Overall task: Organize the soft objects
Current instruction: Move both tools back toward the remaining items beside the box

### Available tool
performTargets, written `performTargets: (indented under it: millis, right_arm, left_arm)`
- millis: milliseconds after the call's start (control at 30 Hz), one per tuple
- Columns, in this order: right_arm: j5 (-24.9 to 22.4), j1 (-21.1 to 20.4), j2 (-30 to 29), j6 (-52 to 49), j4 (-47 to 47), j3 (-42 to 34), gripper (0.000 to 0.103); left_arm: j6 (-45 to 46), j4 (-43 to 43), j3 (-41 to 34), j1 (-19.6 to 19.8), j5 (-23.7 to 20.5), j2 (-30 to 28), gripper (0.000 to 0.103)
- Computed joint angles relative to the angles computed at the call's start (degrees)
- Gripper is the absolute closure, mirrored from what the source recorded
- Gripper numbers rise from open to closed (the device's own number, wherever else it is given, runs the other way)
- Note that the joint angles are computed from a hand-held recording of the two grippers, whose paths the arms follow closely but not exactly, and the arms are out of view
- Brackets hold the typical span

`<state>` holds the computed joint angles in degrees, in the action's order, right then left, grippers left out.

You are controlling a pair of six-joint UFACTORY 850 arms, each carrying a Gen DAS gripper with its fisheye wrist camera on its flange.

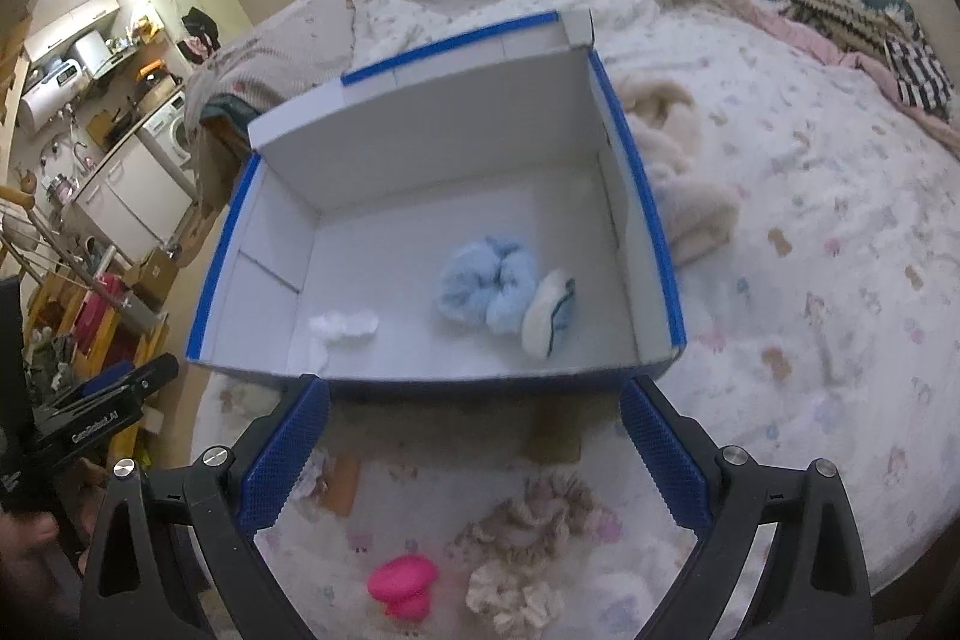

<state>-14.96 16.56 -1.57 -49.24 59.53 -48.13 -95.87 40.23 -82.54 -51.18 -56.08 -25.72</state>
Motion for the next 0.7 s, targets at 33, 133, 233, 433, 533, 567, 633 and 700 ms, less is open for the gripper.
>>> performTargets:
  millis: [33, 133, 233, 433, 533, 567, 633, 700]
  right_arm:
    - [-0.49, -0.03, -0.17, 1.72, -1.66, -0.02, 0.000]
    - [-2.44, 0.04, -1.21, 6.57, -6.73, -0.54, 0.000]
    - [-3.27, 0.33, -2.26, 11.98, -12.17, -1.05, 0.000]
    - [-6.23, -0.19, -3.80, 15.72, -13.91, -1.89, 0.000]
    - [-6.58, -0.12, -5.33, 17.67, -15.63, -2.78, 0.000]
    - [-6.46, -0.10, -5.85, 18.02, -16.05, -3.02, 0.000]
    - [-6.48, -0.08, -6.80, 20.53, -18.87, -3.62, 0.000]
    - [-7.21, -0.35, -7.50, 21.28, -19.49, -3.97, 0.000]
  left_arm:
    - [0.05, -0.58, 0.27, 0.25, 0.22, 0.03, 0.033]
    - [0.70, -3.24, 1.25, 1.20, 0.46, -0.01, 0.033]
    - [0.82, -6.44, 2.97, 2.28, 2.49, 0.63, 0.033]
    - [5.67, -14.25, 3.59, 4.39, 7.34, -0.77, 0.033]
    - [11.21, -18.05, 1.83, 4.69, 8.72, -3.26, 0.033]
    - [13.25, -19.79, 1.26, 4.84, 9.25, -4.07, 0.033]
    - [17.51, -23.98, 0.48, 5.27, 10.72, -5.33, 0.033]
    - [23.31, -29.61, -0.66, 5.76, 11.49, -7.15, 0.034]
